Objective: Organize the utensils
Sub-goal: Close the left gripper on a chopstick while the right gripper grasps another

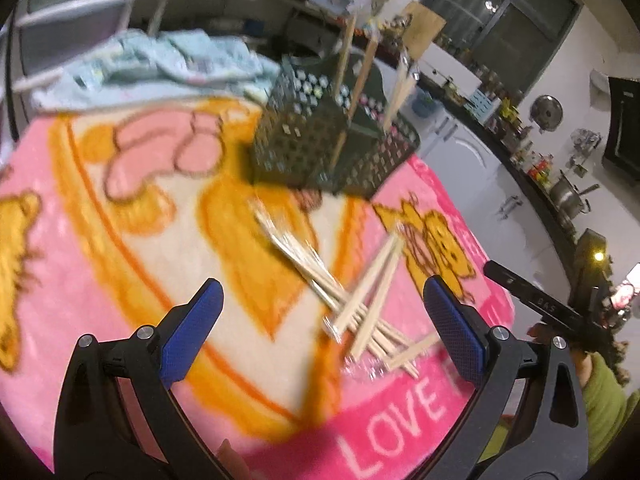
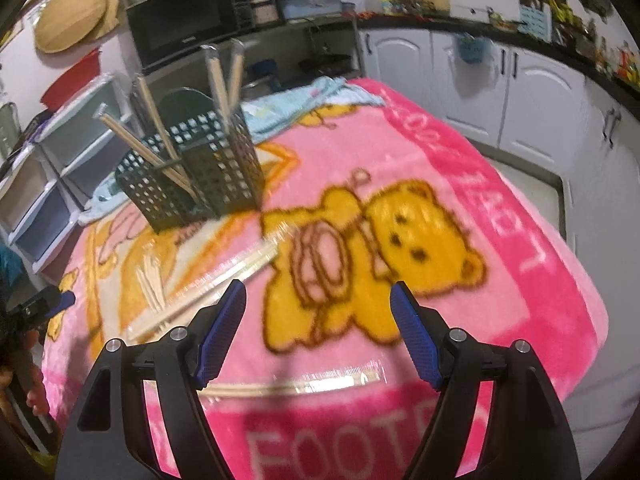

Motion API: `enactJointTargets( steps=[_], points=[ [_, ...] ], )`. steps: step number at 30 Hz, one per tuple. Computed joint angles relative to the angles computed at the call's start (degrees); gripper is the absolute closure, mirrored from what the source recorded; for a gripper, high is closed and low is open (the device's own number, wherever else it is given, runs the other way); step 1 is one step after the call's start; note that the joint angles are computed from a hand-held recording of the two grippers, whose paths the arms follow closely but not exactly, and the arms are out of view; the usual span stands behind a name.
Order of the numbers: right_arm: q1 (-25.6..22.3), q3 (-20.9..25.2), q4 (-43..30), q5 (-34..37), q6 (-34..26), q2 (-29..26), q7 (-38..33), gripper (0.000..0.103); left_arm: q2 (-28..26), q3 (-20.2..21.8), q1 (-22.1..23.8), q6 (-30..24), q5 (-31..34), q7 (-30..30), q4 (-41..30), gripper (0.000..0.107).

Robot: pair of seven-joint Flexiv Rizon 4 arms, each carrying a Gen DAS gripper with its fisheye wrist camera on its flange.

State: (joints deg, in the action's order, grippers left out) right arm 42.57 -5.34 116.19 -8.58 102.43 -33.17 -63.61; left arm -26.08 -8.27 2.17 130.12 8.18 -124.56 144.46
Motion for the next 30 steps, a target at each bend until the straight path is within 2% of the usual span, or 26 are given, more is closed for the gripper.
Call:
enactJointTargets(
  steps=[3, 15, 23, 25, 30],
  points=[
    [1.8, -1.8, 1.5, 1.5, -0.6, 0.2, 1.5, 0.031, -2.4, -4.3, 5.3, -0.7, 5.9, -2.6, -1.4, 0.019],
    [-1.8, 1.8, 3.5, 0.3, -3.7, 1.3, 5.8, 0.032, -7.8, -9.9, 10.3, -3.3, 10.2, -3.9, -4.3, 0.042],
    [-14.5, 15.2, 0.4, -2.1, -9.7, -0.9, 7.9, 0.049, -10.6, -11.7, 11.9, -3.9, 10.8, -3.0, -5.4, 0.063],
    [-18.9, 20.2, -1.0, -2.2, -11.5, -2.3, 7.0, 0.054, -11.1, -12.1, 12.3, -4.3, 10.8, -2.8, -5.8, 0.066],
    [-21.4, 23.0, -2.6, -1.5, -12.4, -3.7, 6.5, 0.058, -11.7, -12.1, 12.1, -4.2, 10.1, -2.3, -5.9, 0.074]
  ],
)
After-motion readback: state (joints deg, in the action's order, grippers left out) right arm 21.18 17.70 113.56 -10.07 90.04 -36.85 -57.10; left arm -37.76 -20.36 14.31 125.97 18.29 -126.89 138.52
